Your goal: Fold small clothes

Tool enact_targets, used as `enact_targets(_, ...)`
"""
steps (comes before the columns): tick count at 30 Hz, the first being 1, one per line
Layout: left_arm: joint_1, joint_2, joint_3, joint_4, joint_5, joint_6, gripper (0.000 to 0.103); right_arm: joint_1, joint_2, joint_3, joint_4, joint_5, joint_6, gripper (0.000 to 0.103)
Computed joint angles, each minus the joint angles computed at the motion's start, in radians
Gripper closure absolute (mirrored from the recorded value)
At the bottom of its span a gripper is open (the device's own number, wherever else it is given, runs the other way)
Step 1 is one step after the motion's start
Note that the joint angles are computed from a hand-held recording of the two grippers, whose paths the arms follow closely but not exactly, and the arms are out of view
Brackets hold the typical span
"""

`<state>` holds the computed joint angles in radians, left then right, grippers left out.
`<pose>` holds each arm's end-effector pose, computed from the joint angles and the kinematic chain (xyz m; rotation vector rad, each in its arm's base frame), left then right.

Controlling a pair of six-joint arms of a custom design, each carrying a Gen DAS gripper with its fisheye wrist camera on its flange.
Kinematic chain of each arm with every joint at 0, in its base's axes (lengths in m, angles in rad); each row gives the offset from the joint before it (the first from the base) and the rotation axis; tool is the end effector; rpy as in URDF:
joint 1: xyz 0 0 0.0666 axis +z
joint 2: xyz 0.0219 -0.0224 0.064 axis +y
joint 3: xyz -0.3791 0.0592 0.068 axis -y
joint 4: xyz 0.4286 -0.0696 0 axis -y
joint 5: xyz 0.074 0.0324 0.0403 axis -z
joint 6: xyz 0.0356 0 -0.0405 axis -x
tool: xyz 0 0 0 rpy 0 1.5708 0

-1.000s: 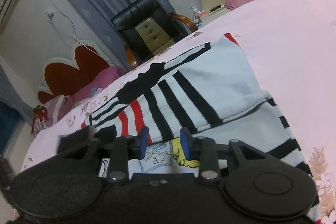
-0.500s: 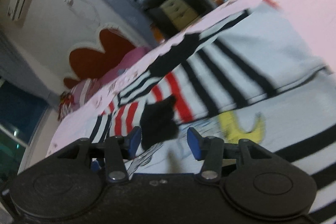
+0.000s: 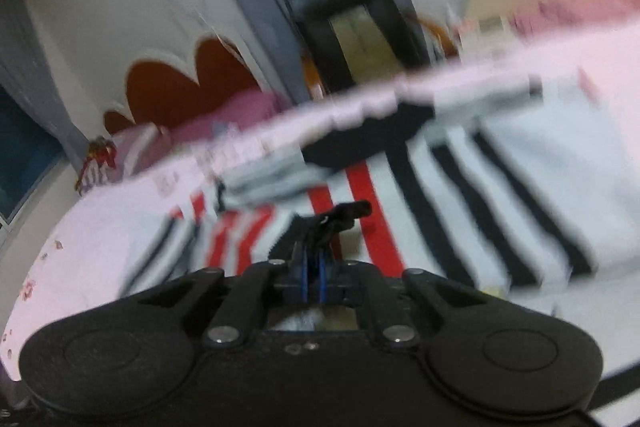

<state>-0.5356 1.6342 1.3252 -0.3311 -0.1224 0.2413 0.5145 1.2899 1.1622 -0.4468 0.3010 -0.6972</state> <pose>0.5263 -0.3077 0.3088 0.2580 2.2063 -0.2963 0.4387 0.2354 0.4003 0.3701 2.1098 0.3951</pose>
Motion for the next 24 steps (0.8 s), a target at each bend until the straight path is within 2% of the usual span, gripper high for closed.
enact_targets(3,0.000,0.020,0.021,0.003,-0.016,0.001,0.041,-0.004,-0.051,-0.005,0.030,0.077,0.074,0.097)
enact_targets(5,0.000,0.020,0.019,0.022,-0.035,0.010,0.041,-0.021,-0.079,-0.014,0.020,0.122,0.083,0.097)
enact_targets(6,0.001,0.017,0.014,0.040,-0.036,0.019,0.049,-0.037,-0.089,-0.019,-0.005,0.126,0.079,0.097)
enact_targets(8,0.005,0.017,0.012,0.053,-0.019,0.026,0.057,-0.067,-0.106,-0.036,-0.038,0.102,0.059,0.097)
enact_targets(11,-0.001,0.027,0.023,0.052,-0.017,0.005,0.060,-0.093,-0.129,-0.069,-0.057,0.069,0.040,0.097)
enact_targets(14,0.000,0.032,0.033,0.052,-0.006,-0.002,0.061,-0.099,-0.138,-0.089,-0.056,0.085,0.051,0.097)
enact_targets(17,-0.002,0.043,0.056,0.011,-0.009,-0.013,0.061,-0.103,-0.153,-0.101,-0.047,0.107,0.056,0.098)
enact_targets(24,0.007,0.047,0.062,0.000,0.010,0.034,0.061,-0.131,-0.135,-0.091,-0.077,0.058,0.099,0.098)
